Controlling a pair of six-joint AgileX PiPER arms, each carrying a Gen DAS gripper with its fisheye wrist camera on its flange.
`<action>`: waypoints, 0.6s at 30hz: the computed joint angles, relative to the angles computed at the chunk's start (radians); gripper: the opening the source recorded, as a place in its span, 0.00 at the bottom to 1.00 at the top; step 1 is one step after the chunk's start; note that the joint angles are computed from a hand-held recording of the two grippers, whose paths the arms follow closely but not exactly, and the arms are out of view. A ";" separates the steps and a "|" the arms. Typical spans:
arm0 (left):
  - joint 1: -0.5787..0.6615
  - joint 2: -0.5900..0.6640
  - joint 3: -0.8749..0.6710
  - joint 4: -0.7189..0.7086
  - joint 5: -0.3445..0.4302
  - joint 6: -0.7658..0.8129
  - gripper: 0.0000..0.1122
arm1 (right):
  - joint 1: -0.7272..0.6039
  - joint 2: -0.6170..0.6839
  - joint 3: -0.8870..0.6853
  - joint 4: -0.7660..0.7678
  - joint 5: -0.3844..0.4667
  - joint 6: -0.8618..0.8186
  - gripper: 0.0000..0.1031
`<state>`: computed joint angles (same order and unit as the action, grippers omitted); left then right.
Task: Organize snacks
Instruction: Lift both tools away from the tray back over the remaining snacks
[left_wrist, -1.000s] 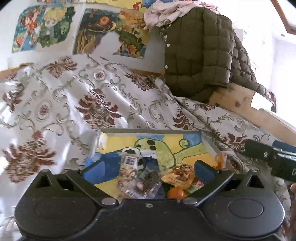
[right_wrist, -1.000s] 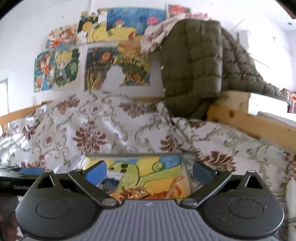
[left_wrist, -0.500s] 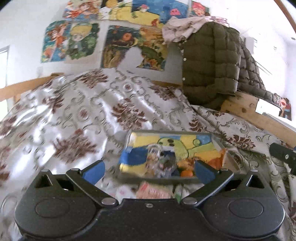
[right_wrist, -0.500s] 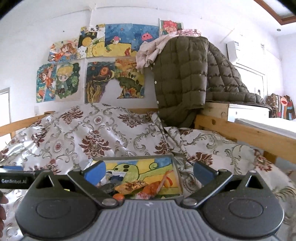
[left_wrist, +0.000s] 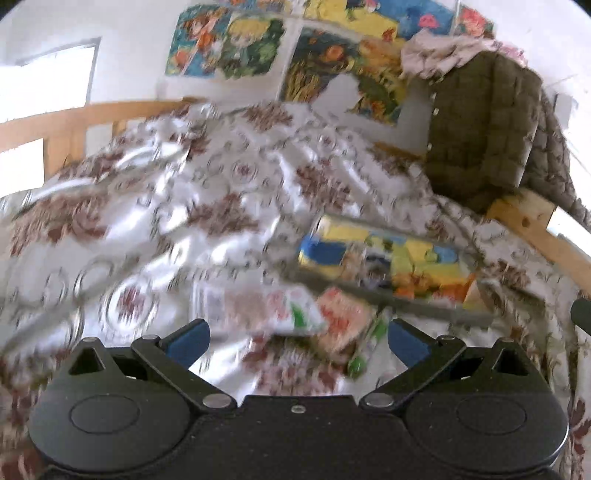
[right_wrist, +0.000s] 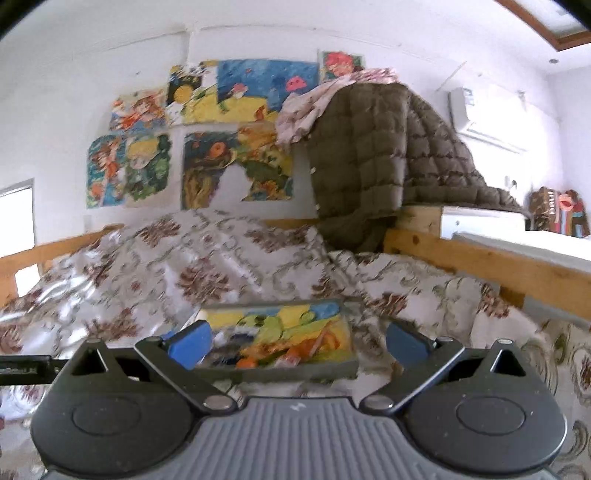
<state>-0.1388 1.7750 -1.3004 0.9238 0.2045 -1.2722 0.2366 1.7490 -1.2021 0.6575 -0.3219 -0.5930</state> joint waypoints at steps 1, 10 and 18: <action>-0.001 -0.009 0.020 -0.020 -0.003 0.026 0.91 | 0.010 -0.010 0.018 0.035 -0.007 -0.038 1.00; -0.031 -0.041 0.063 0.075 0.085 0.016 0.91 | 0.018 -0.039 0.069 0.135 0.057 -0.105 1.00; -0.060 -0.015 0.027 0.106 0.150 0.025 0.91 | 0.007 0.017 0.017 0.311 0.136 -0.255 1.00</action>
